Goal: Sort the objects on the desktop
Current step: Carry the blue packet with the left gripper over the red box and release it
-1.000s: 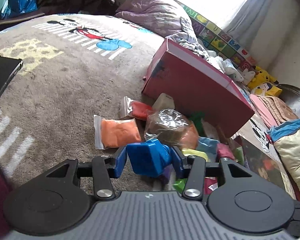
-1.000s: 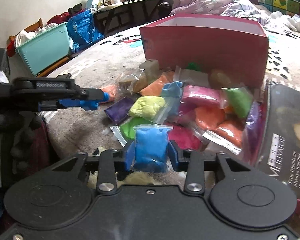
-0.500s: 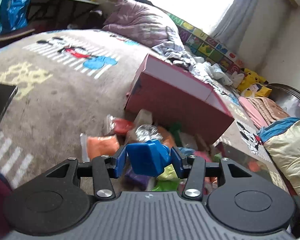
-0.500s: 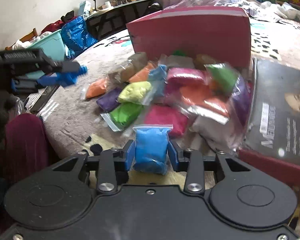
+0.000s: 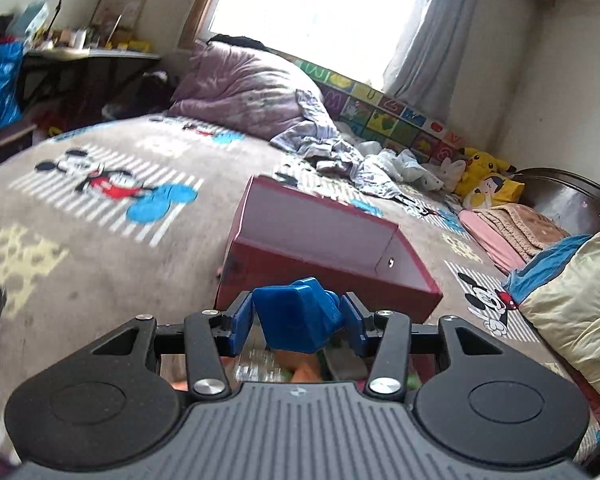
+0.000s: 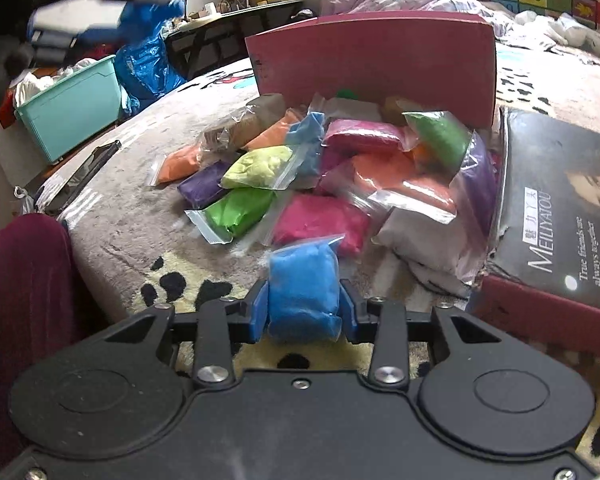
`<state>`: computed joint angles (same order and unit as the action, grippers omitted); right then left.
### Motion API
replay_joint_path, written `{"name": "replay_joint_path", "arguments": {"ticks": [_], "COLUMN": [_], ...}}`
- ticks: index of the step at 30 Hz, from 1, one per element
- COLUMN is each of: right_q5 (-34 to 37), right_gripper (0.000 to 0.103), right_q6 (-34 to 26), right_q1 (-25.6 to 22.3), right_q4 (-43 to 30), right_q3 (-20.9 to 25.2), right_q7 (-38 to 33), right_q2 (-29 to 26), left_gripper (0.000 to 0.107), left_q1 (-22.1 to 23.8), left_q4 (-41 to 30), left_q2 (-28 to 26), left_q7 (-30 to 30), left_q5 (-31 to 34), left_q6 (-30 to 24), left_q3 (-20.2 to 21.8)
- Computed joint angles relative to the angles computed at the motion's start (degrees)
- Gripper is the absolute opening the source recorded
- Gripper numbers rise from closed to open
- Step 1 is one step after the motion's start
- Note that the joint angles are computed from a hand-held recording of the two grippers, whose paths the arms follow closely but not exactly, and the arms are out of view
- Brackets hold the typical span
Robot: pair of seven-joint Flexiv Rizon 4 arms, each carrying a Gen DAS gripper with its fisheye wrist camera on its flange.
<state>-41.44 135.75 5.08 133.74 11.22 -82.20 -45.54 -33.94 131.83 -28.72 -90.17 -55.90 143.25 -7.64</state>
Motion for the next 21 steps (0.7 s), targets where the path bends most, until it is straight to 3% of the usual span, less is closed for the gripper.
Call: {"name": "replay_joint_path", "arguments": {"ticks": [10, 21], "right_q5": [0.7, -1.3], "right_gripper": [0.035, 0.035], "right_q6": [6.8, 5.9], "right_q1": [0.8, 0.4], "right_q4": [0.4, -0.8], "right_q3": [-0.6, -1.1], "right_q7": [-5.4, -3.6], "right_q2": [-1.2, -2.0], "left_gripper": [0.047, 0.047], "left_q1": [2.6, 5.4], "left_q4": [-11.0, -22.8], "left_q2": [-2.9, -9.1], "left_q7": [13.6, 23.4], "left_q5": [0.8, -0.3], "left_q6": [-5.6, -14.5], "left_q3": [1.7, 4.1]}}
